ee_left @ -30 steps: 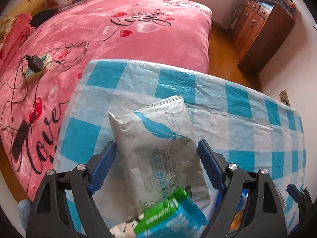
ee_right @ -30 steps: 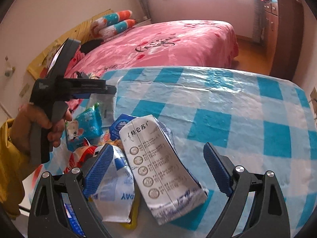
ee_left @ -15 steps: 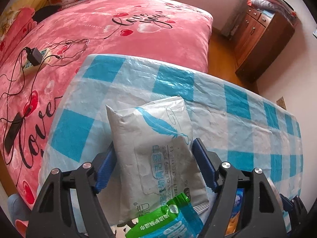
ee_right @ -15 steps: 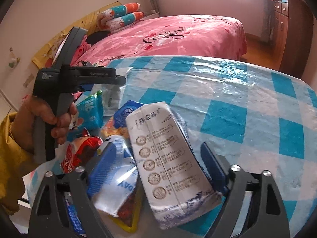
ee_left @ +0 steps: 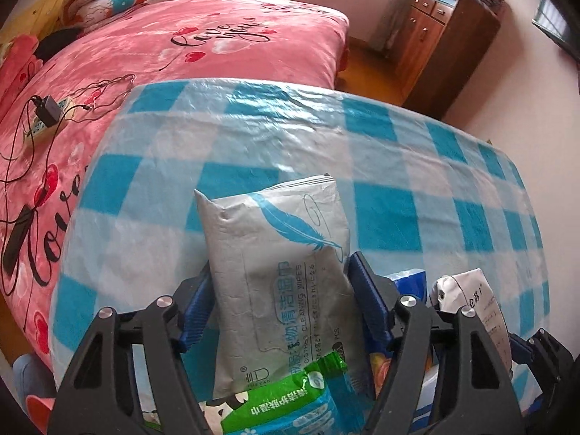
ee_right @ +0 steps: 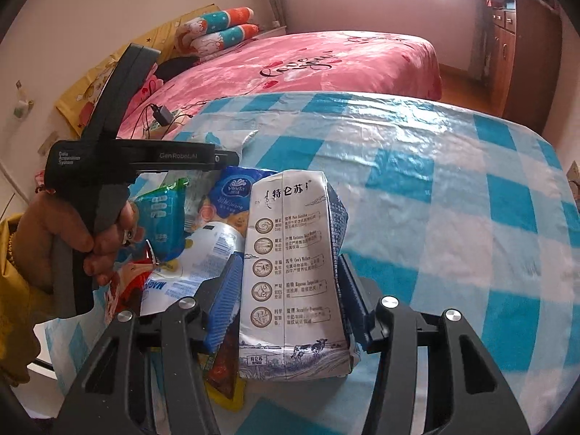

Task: Collect trash
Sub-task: 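Lift the wet-wipes pack and milk packet off the table with both tools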

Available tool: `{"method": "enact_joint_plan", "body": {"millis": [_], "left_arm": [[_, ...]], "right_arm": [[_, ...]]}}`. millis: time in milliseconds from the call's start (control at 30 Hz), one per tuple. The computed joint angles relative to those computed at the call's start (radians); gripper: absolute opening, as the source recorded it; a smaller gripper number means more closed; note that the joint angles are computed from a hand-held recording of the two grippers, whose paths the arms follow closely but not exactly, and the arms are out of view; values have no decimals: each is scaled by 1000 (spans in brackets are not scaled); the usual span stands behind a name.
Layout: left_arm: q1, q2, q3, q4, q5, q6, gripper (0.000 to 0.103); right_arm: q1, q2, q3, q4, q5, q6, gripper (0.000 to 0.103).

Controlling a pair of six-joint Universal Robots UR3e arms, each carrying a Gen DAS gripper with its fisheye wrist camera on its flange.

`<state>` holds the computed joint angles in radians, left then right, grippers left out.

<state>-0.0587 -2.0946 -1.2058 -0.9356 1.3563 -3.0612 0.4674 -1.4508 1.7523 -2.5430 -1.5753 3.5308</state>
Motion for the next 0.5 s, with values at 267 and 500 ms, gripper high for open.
{"method": "enact_joint_plan", "body": {"millis": [267, 500], "left_arm": [[11, 180, -260, 75, -62, 11, 67], [39, 315, -445, 129, -143, 14, 64]], "right_arm": [[96, -104, 102, -5, -111, 127, 54], [169, -163, 161, -20, -200, 214, 54]]}}
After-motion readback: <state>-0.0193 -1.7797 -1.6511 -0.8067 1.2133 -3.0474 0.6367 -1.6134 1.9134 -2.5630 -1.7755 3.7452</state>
